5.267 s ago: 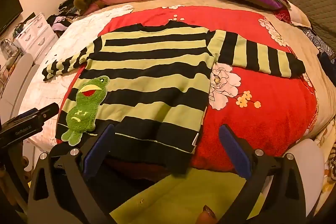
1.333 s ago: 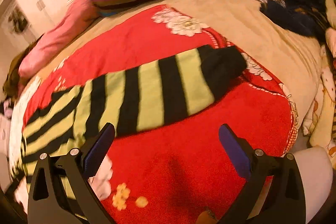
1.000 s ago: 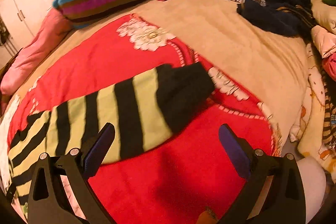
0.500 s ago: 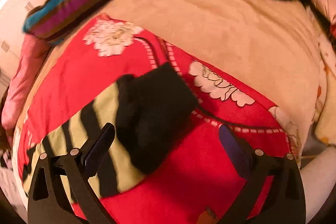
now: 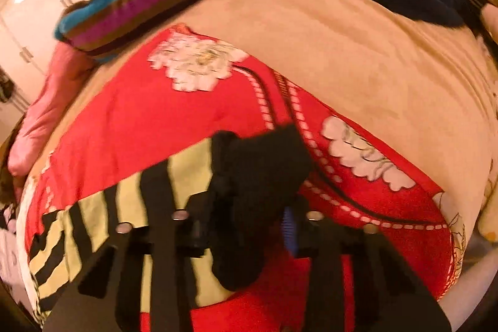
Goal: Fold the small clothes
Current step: 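Grasp the sleeve cuff with the right tool and fold it across the sweater body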
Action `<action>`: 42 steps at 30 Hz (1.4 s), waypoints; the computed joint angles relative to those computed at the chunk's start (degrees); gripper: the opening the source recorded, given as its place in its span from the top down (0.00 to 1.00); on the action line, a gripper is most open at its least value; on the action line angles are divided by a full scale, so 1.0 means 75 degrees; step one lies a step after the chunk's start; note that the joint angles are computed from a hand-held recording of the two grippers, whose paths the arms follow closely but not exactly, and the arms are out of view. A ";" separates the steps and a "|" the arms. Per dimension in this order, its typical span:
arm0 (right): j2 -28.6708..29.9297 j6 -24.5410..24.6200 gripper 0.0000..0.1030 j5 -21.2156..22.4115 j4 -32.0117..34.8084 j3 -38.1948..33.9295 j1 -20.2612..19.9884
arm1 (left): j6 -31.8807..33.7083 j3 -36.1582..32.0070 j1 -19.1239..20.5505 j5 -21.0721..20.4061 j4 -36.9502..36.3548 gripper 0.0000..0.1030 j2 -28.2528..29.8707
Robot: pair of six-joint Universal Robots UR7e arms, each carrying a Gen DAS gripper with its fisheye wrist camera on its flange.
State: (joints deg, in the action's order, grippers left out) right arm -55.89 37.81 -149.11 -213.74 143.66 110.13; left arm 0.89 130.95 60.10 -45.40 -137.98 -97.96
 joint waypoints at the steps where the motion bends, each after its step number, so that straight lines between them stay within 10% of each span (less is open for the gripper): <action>1: 0.0045 -0.0177 0.76 0.0076 -0.0218 -0.0040 0.0120 | 0.0067 -0.0004 0.0053 -0.0103 -0.0051 0.08 -0.0028; 17: 0.1315 -0.1863 0.79 0.1900 0.0848 -0.2933 0.1816 | 0.0738 -0.0445 0.0362 -0.0726 -0.0856 0.08 -0.0519; 35: 0.3940 -0.2191 0.79 0.4236 0.3928 -0.7157 0.2093 | 0.0769 -0.1437 0.1667 -0.1105 -0.1727 0.08 -0.0223; 42: 0.4392 -0.2114 0.49 0.4873 0.3906 -0.7695 0.1979 | 0.0694 -0.1608 0.1866 -0.1393 -0.1671 0.09 -0.0178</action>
State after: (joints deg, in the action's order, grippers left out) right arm -22.96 21.95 -112.56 -184.45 85.95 124.97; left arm 6.09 118.89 74.10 -55.84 -150.51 -99.29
